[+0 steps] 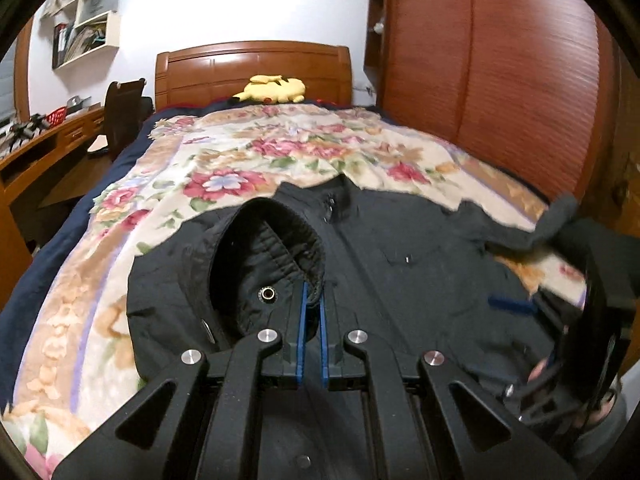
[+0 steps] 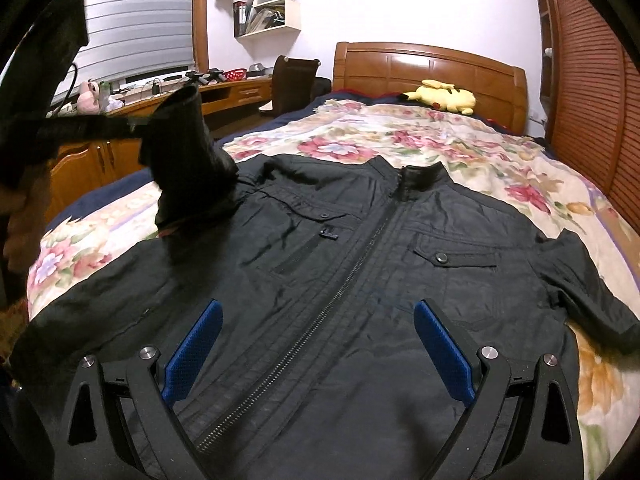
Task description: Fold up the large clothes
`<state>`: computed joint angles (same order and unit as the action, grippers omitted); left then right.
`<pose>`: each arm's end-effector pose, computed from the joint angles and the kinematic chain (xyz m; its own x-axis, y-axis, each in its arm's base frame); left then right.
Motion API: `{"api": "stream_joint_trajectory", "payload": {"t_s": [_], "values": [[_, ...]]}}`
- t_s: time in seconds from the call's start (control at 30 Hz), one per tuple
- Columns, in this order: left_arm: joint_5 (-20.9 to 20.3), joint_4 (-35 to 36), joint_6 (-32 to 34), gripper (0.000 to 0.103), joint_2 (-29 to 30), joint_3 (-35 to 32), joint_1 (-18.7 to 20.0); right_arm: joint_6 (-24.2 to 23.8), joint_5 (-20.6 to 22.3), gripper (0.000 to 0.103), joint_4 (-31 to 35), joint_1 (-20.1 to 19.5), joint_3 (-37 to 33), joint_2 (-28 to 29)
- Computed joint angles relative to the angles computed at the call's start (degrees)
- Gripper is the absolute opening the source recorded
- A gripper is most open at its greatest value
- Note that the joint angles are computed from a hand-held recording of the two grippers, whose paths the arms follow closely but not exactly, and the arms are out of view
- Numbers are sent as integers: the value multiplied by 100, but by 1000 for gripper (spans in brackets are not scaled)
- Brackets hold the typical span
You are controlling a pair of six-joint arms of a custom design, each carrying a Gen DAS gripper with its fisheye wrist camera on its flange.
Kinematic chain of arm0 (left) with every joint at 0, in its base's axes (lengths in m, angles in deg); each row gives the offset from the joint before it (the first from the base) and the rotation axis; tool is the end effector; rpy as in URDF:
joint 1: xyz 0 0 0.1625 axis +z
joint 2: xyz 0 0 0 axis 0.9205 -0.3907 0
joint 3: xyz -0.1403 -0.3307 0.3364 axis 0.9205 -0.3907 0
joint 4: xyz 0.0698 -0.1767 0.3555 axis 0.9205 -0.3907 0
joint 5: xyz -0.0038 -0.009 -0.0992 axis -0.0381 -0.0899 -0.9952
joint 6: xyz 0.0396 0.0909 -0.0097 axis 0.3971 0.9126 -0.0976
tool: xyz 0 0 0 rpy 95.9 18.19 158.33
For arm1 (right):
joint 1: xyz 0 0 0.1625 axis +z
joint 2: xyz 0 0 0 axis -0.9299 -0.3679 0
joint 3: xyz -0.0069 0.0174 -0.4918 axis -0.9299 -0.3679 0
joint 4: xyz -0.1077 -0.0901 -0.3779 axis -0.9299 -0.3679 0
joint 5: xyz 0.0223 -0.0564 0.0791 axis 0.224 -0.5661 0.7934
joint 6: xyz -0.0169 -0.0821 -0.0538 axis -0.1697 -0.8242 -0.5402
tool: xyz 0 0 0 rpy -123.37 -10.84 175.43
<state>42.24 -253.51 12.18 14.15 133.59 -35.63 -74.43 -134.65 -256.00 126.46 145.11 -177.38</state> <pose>-0.4292 -0.4971 -0.0038 -0.6740 0.4443 -0.5903 0.7281 0.5346 -0.4290 -0.0211 -0.3436 0.3406 -0.6307 -0.3336 0.7006 -0.7602 0.4467 -0.4717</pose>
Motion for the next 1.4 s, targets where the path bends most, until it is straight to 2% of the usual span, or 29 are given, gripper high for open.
{"api": "stream_joint_trajectory", "payload": {"t_s": [0.2,0.37,0.53,0.67,0.7,0.73,0.8,0.93,1.1,1.23,1.4], "values": [[183,477,-320,6,1,158,-136,37,52,97,-25,-25,38,-31],[258,612,-714,10,-138,424,-179,118,-4,97,298,37,-188,-82],[236,26,-599,36,-295,811,-270,107,-43,97,397,110,-230,-106],[277,-310,-481,46,-402,978,-335,111,-75,97,496,197,-289,-82],[316,-364,-459,55,-421,1011,-345,103,-77,97,520,218,-294,-75],[434,-513,-415,70,-427,1083,-376,101,-84,97,552,246,-307,-64],[576,-792,-329,83,-426,1205,-397,66,-77,97,701,293,-340,-65],[631,-953,-520,83,-514,1433,-324,-90,-151,97,837,464,-412,45],[947,-1148,-710,83,-507,1759,-310,-230,-387,97,788,694,-510,247],[1179,-1246,-839,83,-499,2025,-309,-265,-543,91,1134,833,-670,292],[1245,-1444,-992,83,-502,2260,-321,-47,-1181,80,1572,1252,-1070,488]]}}
